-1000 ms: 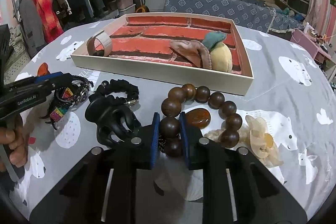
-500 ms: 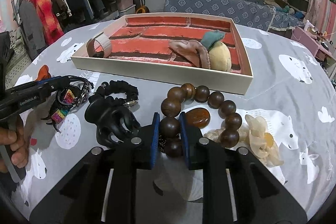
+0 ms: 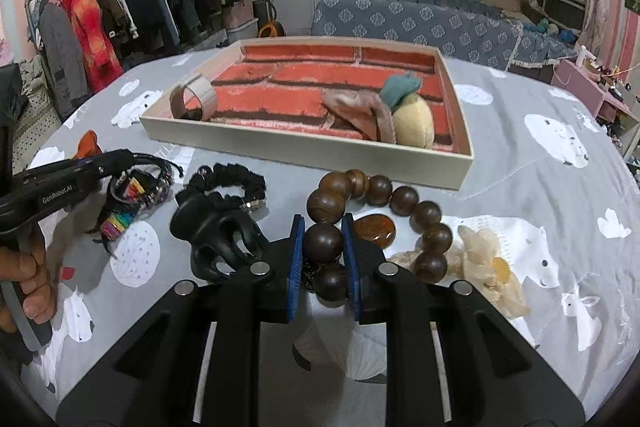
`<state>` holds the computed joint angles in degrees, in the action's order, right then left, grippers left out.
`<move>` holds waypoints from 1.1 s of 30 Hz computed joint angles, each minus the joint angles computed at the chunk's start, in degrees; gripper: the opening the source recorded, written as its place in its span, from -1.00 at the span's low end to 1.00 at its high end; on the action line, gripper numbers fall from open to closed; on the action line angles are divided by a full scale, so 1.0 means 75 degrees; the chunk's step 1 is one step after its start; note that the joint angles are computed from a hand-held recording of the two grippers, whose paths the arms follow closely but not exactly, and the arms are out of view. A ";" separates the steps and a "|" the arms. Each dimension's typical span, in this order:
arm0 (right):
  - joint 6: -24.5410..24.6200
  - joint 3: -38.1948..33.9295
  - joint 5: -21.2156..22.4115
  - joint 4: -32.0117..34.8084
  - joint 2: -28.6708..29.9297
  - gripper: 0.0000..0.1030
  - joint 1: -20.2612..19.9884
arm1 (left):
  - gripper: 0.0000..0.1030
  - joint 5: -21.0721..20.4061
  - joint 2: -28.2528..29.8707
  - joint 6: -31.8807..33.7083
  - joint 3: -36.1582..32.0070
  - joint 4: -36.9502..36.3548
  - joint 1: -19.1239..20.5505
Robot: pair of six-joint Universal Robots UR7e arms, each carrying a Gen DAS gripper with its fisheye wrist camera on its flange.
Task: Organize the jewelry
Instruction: 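Carry the cord bracelets with the left tool while the right tool carries the bead bracelet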
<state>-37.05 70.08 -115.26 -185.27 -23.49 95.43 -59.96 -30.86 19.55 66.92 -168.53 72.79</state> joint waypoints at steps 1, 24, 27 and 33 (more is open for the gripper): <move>-0.0009 0.0055 0.0036 -0.0101 -0.0040 -0.63 0.0007 | -0.84 -0.0042 -0.0049 0.0058 0.0060 -0.0071 -0.0018; -0.0173 0.1318 0.0441 -0.1660 -0.0977 -0.63 0.0335 | -0.84 -0.0133 -0.0946 0.0728 0.1312 -0.1687 -0.0639; -0.0188 0.1573 0.0476 -0.1896 -0.1113 -0.63 0.0390 | -0.84 -0.0111 -0.1086 0.0801 0.1560 -0.1866 -0.0729; -0.0197 0.2044 0.0528 -0.2347 -0.1347 -0.63 0.0471 | -0.84 -0.0098 -0.1363 0.0831 0.2072 -0.2164 -0.0857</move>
<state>-38.52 85.41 -111.30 -202.87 -33.60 98.96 -60.70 -41.09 25.78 82.46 -184.76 66.36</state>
